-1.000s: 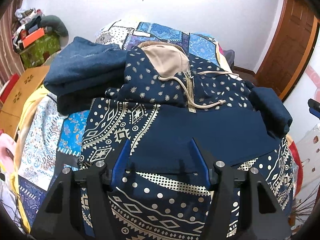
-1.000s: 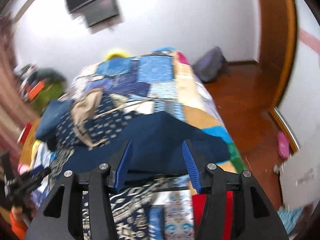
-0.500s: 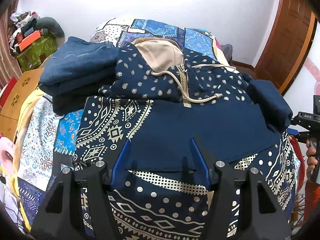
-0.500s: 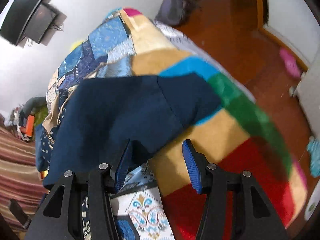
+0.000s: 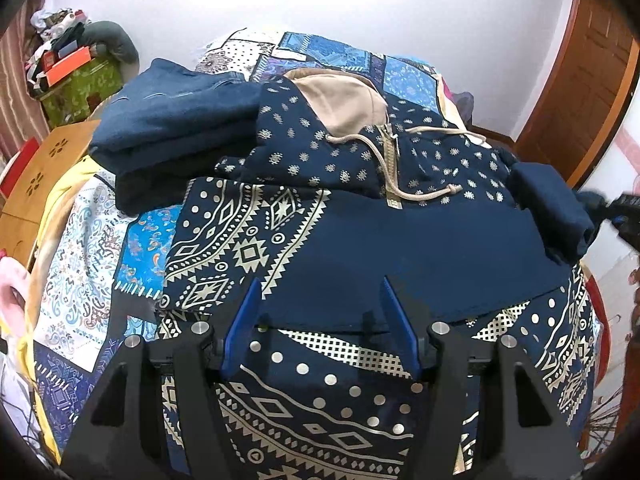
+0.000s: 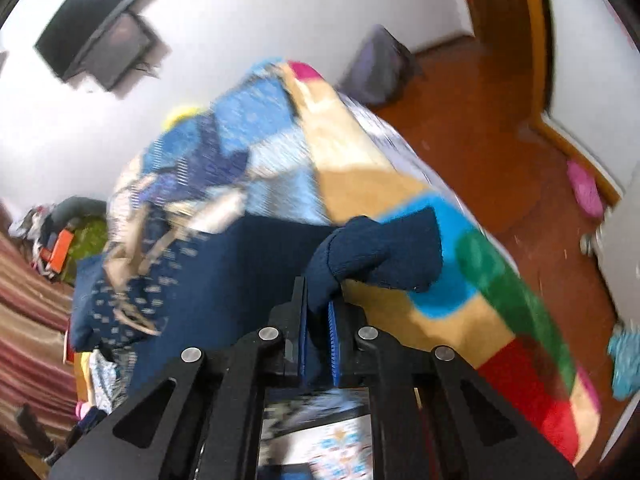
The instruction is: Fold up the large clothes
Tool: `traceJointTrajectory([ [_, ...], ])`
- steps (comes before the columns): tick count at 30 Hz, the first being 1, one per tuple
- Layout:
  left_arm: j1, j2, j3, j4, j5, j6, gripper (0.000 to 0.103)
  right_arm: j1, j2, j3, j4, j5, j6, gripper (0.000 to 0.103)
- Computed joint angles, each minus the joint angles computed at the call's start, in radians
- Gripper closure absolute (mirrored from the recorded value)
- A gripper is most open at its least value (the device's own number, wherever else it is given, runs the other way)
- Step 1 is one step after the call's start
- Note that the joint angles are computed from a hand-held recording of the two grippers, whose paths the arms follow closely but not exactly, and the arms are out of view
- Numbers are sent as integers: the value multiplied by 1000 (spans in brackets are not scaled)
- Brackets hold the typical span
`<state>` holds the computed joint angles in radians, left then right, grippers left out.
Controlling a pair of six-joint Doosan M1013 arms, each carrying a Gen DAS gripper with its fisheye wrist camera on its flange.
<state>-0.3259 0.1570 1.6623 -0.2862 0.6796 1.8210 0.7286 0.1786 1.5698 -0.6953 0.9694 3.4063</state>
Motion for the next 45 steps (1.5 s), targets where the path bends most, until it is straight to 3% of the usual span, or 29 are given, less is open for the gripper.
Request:
traceJointTrajectory([
  [6, 26, -7, 4, -42, -9, 26, 43, 50, 30, -131, -128, 44, -131, 96],
  [10, 46, -16, 8, -50, -22, 44, 43, 64, 61, -210, -135, -19, -243, 96],
  [15, 84, -25, 15, -78, -31, 57, 43, 60, 136, -319, -35, -90, -422, 96],
  [21, 123, -30, 25, -64, -28, 52, 43, 44, 268, -461, 217, -109, -692, 96],
  [28, 157, -32, 40, -45, -18, 29, 43, 25, 395, -563, 546, -27, -941, 96],
  [32, 162, -32, 45, -36, -9, 22, 43, 28, 450, -610, 606, 64, -986, 96],
  [39, 145, -29, 43, -37, 6, 20, 43, 38, 483, -674, 631, 200, -1075, 88],
  [42, 139, -29, 41, -64, 14, 35, 43, 28, 484, -685, 706, 207, -1136, 76],
  [45, 131, -28, 37, -64, 19, 33, 43, 31, 452, -651, 699, 189, -1147, 74],
])
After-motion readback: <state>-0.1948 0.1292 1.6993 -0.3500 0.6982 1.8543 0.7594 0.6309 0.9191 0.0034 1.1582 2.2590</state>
